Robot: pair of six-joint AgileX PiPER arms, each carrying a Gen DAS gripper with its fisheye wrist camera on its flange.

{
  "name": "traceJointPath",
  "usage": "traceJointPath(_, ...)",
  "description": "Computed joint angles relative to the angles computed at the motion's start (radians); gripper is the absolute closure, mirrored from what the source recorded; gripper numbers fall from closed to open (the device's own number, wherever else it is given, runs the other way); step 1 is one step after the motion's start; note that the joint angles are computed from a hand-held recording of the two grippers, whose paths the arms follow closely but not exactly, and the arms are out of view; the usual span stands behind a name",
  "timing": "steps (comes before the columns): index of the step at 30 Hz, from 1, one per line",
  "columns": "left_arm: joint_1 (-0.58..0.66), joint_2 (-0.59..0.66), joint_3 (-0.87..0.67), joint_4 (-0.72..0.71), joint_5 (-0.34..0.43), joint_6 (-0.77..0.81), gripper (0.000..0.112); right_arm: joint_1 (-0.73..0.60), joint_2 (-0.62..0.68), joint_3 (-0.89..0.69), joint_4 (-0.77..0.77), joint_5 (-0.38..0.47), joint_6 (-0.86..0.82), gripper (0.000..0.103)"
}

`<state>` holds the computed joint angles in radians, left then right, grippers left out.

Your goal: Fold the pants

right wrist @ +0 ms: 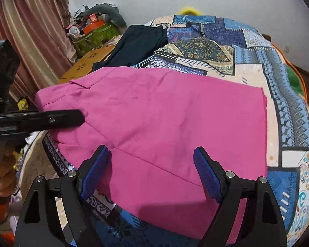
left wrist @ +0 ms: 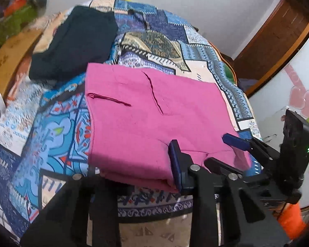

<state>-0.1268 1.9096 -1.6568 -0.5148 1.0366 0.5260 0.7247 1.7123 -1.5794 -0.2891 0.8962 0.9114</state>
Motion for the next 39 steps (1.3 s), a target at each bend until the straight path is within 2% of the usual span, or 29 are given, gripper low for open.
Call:
traceJointPath(5,-0.052,-0.114,0.158,0.112,-0.203,0.032,0.087,0.006,-0.029,0.037,-0.024,-0.015,0.049,0.021)
traceJointPath(8,-0.062,-0.162,0.222,0.19,-0.28,0.038,0.087,0.019,-0.044,0.05,-0.054,-0.002,0.074,0.021)
traceJointPath(11,-0.068,-0.229,0.309,0.33,-0.404,-0.011,0.087,0.038,-0.06,0.062,-0.096,0.033,0.114,0.021)
traceJointPath(13,-0.052,-0.254,0.333,0.381,-0.443,-0.023,0.087,0.039,-0.073,0.081,-0.1,0.036,0.12,0.021)
traceJointPath(17,-0.068,-0.291,0.374,0.6,-0.534,-0.176,0.087,0.039,-0.096,0.117,-0.096,0.04,0.14,0.022)
traceJointPath(21,-0.074,-0.311,0.37,0.583,-0.554,-0.148,0.088,0.05,-0.104,0.135,-0.109,0.042,0.17,0.022)
traceJointPath(23,-0.086,-0.322,0.361,0.547,-0.563,-0.123,0.089,0.051,-0.105,0.139,-0.104,0.04,0.174,0.022)
traceJointPath(26,-0.1,-0.332,0.323,0.407,-0.549,-0.019,0.091,0.056,-0.102,0.136,-0.108,0.045,0.175,0.022)
traceJointPath(30,-0.163,-0.346,0.297,0.381,-0.556,-0.007,0.093,0.048,-0.108,0.149,-0.098,0.027,0.173,0.022)
traceJointPath(36,-0.211,-0.304,0.214,0.22,-0.461,0.111,0.097,0.04,-0.118,0.172,-0.094,-0.001,0.188,0.022)
traceJointPath(39,-0.21,-0.266,0.151,0.133,-0.363,0.15,0.099,0.039,-0.12,0.176,-0.092,-0.008,0.19,0.022)
